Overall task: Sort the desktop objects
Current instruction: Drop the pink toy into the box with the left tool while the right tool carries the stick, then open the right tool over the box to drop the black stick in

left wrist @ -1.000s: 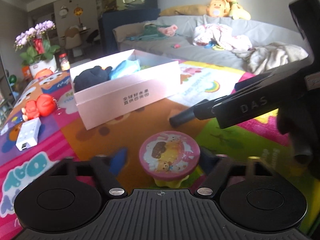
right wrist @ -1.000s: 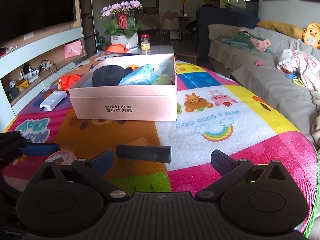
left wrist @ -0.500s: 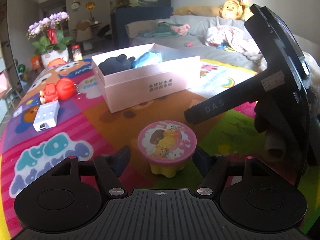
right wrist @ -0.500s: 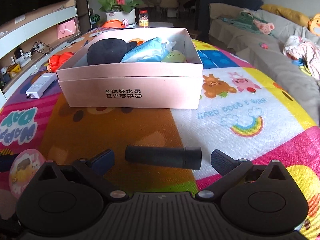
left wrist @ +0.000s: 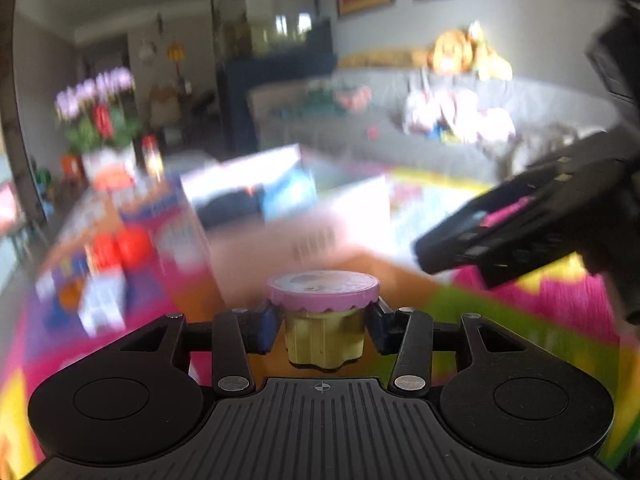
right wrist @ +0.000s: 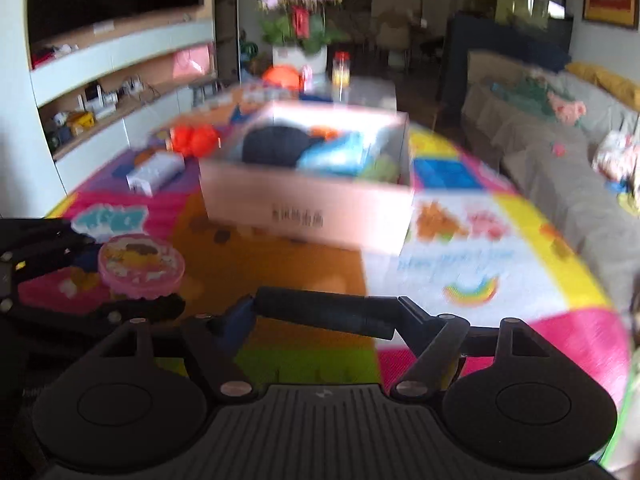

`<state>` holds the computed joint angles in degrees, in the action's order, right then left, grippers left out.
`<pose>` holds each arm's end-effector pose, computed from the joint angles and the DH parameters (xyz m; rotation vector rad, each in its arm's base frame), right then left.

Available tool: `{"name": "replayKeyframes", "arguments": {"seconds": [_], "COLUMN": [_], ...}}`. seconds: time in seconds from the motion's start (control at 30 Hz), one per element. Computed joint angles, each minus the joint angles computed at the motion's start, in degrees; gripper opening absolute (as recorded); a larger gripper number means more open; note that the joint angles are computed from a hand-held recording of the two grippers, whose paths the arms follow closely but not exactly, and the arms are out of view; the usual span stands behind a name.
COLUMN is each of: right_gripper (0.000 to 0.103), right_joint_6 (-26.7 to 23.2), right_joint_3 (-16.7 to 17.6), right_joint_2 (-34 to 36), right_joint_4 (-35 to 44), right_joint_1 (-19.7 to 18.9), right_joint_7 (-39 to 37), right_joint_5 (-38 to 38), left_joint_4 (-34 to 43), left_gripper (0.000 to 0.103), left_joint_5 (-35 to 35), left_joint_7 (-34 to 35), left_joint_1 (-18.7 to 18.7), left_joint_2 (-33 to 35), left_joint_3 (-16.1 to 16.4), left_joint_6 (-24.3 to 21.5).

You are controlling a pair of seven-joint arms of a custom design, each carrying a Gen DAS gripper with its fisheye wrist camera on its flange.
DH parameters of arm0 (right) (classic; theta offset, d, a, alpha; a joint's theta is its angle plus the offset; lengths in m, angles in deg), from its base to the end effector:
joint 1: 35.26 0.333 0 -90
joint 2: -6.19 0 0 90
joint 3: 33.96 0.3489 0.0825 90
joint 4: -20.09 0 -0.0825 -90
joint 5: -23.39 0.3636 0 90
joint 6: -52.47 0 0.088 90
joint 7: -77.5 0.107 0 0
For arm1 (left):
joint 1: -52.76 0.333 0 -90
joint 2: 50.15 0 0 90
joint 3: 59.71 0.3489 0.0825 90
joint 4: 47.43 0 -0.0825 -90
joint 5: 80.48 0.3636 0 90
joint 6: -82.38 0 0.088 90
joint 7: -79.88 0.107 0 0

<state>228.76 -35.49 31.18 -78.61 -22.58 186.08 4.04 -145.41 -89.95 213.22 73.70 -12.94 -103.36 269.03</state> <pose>0.6871 0.1663 0.4822 -1.8145 1.4762 -0.7718 0.7082 -0.1323 0.4496 -1.0503 2.0304 -1.1480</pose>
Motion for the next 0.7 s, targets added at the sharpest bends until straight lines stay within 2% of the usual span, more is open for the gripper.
{"name": "replayKeyframes", "arguments": {"seconds": [0.07, 0.13, 0.23, 0.27, 0.3, 0.33, 0.37, 0.4, 0.47, 0.53, 0.63, 0.7], "right_gripper": [0.076, 0.076, 0.076, 0.076, 0.076, 0.076, 0.076, 0.076, 0.076, 0.076, 0.076, 0.076], "right_joint_6": [3.46, 6.32, 7.86, 7.54, 6.95, 6.45, 6.15, 5.99, 5.47, 3.98, 0.34, -3.9], "right_joint_3": [-3.21, -6.87, -9.41, -10.17, -10.47, -10.37, -9.79, -8.75, -6.73, -4.85, 1.43, 5.11], "right_joint_2": [-1.46, -2.06, -1.3, -0.74, -0.15, 0.34, 0.7, 0.89, 1.65, 3.06, 7.27, 11.44], "right_joint_4": [-0.82, -0.97, 0.49, 1.37, 2.37, 3.19, 3.74, 4.04, 5.19, 7.64, 15.21, 22.83], "right_joint_1": [1.87, 4.18, 5.58, 6.09, 6.25, 6.09, 5.54, 4.58, 2.78, 1.32, -3.0, -5.0], "right_joint_7": [2.12, 4.38, 5.96, 6.47, 7.02, 7.48, 7.73, 7.65, 7.26, 6.82, 3.76, 0.99], "right_joint_5": [-1.24, -2.62, -3.08, -3.05, -2.85, -2.66, -2.48, -2.3, -1.79, -0.95, 1.97, 4.67], "left_joint_4": [3.83, 8.8, 19.03, 23.14, 27.09, 30.08, 31.48, 31.04, 26.95, 22.78, 20.68, 20.13], "left_gripper": [0.049, 0.049, 0.051, 0.062, 0.072, 0.087, 0.088, 0.088, 0.095, 0.096, 0.1, 0.1], "left_joint_5": [0.77, 1.79, 2.98, 2.88, 2.46, 1.82, 0.83, -0.1, -1.62, -3.18, -5.51, -6.92], "left_joint_7": [0.14, -0.43, -2.36, -3.31, -4.28, -5.19, -6.18, -6.63, -5.79, -6.03, -8.52, -10.62], "left_joint_1": [-2.08, -6.12, -12.19, -14.66, -17.4, -19.56, -20.87, -20.8, -18.63, -18.28, -19.2, -19.83], "left_joint_2": [1.29, 3.01, 7.88, 9.88, 11.39, 12.21, 12.34, 11.9, 10.17, 8.23, 6.76, 6.36], "left_joint_3": [1.11, 4.56, 8.82, 10.89, 14.04, 17.2, 19.65, 20.2, 18.64, 20.14, 24.26, 26.66], "left_joint_6": [2.02, 3.7, 5.09, 5.3, 4.03, 1.31, -1.35, -3.02, -3.98, -3.69, -6.81, -7.99]}}
